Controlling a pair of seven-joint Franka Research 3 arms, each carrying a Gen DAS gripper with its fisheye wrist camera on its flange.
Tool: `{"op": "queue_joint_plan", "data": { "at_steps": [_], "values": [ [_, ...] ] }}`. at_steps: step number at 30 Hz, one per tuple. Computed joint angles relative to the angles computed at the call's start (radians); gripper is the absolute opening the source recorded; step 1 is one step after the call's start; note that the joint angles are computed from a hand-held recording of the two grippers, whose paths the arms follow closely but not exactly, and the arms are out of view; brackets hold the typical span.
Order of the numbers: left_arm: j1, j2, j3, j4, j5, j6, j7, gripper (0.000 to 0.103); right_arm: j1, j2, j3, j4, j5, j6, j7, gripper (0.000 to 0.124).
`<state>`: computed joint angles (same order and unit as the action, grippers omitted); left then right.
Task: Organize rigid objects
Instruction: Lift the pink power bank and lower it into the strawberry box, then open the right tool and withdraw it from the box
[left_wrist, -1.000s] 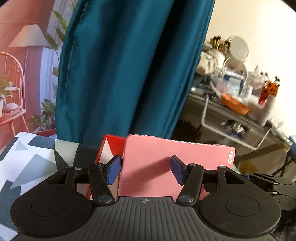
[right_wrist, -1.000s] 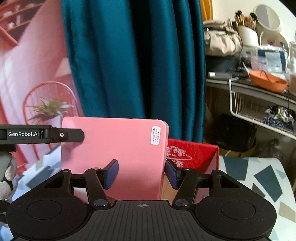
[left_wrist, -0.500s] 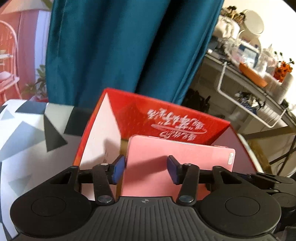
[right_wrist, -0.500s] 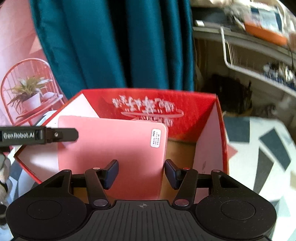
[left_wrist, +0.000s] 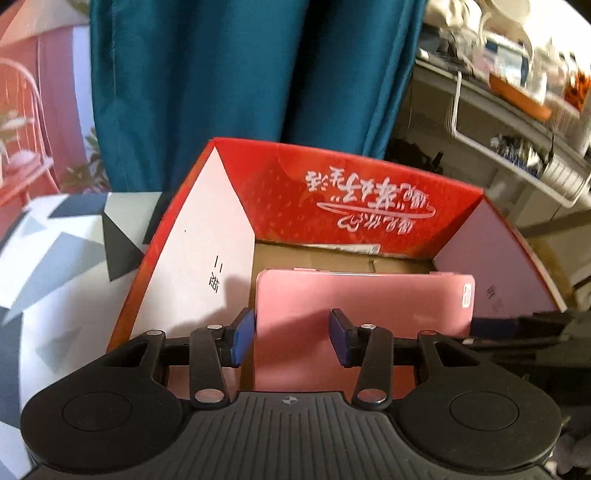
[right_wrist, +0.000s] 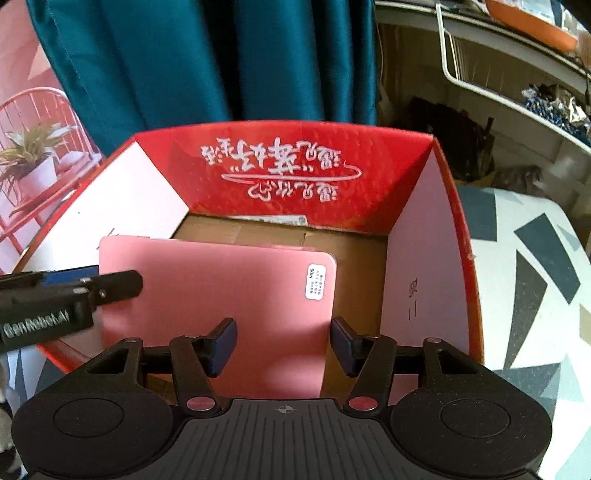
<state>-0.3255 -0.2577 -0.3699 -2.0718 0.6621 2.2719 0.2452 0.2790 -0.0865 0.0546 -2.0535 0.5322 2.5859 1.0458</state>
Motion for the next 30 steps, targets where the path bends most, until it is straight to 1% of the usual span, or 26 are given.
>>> {"op": "queue_joint_plan", "data": {
  "at_steps": [2, 4, 5, 7, 8, 10, 12, 14, 15, 16, 17, 18, 19, 20, 22, 25, 30],
  "values": [
    [-0.004, 0.015, -0.007, 0.016, 0.008, -0.040, 0.032, 0.045, -0.001, 0.001, -0.003, 0.003, 0.015, -0.011, 0.004, 0.052],
    [-0.008, 0.012, -0.001, 0.013, 0.005, -0.039, 0.044, 0.045, -0.001, 0.001, -0.004, 0.005, 0.024, -0.019, 0.004, 0.051],
    [-0.009, 0.006, 0.006, 0.005, -0.001, -0.021, 0.045, 0.045, -0.003, 0.002, -0.006, 0.008, 0.028, -0.028, 0.007, 0.051],
    [-0.004, -0.025, 0.019, -0.034, -0.003, 0.054, 0.026, 0.045, -0.004, -0.002, -0.007, 0.008, 0.043, -0.033, 0.010, 0.052],
    [0.001, -0.038, 0.018, -0.046, 0.001, 0.073, 0.016, 0.045, -0.004, -0.005, -0.008, 0.005, 0.052, -0.036, 0.009, 0.052],
    [0.014, -0.058, 0.007, -0.057, 0.023, 0.084, 0.007, 0.046, -0.002, -0.016, -0.010, -0.006, 0.079, -0.024, -0.005, 0.052],
    [0.024, -0.078, -0.009, -0.060, 0.051, 0.077, 0.000, 0.052, 0.005, -0.034, -0.019, -0.021, 0.145, -0.014, -0.061, 0.054],
    [0.034, -0.108, -0.024, -0.070, 0.080, 0.072, -0.018, 0.066, 0.012, -0.059, -0.026, -0.041, 0.205, 0.005, -0.118, 0.058],
    [0.038, -0.127, -0.032, -0.078, 0.095, 0.073, -0.031, 0.069, 0.017, -0.072, -0.030, -0.051, 0.233, 0.013, -0.149, 0.063],
    [0.043, -0.143, -0.043, -0.082, 0.112, 0.070, -0.042, 0.076, 0.022, -0.087, -0.035, -0.062, 0.261, 0.025, -0.181, 0.066],
    [0.046, -0.162, -0.050, -0.088, 0.121, 0.063, -0.049, 0.084, 0.028, -0.102, -0.037, -0.074, 0.286, 0.039, -0.209, 0.074],
    [0.047, -0.177, -0.058, -0.091, 0.125, 0.050, -0.052, 0.089, 0.034, -0.119, -0.042, -0.087, 0.313, 0.053, -0.237, 0.083],
    [0.049, -0.195, -0.068, -0.094, 0.129, 0.033, -0.057, 0.097, 0.043, -0.138, -0.048, -0.101, 0.344, 0.065, -0.267, 0.087],
    [0.049, -0.211, -0.077, -0.096, 0.130, 0.013, -0.059, 0.102, 0.051, -0.156, -0.055, -0.115, 0.374, 0.073, -0.298, 0.093],
    [0.046, -0.246, -0.093, -0.100, 0.128, -0.033, -0.056, 0.103, 0.067, -0.195, -0.069, -0.146, 0.432, 0.090, -0.356, 0.102],
    [0.024, -0.306, -0.096, -0.130, 0.101, -0.061, -0.035, 0.103, 0.087, -0.259, -0.096, -0.200, 0.505, 0.095, -0.434, 0.103],
    [-0.020, -0.412, -0.106, -0.190, 0.029, -0.109, 0.003, 0.103, 0.115, -0.375, -0.125, -0.314, 0.585, 0.115, -0.536, 0.103]
  ]
}}
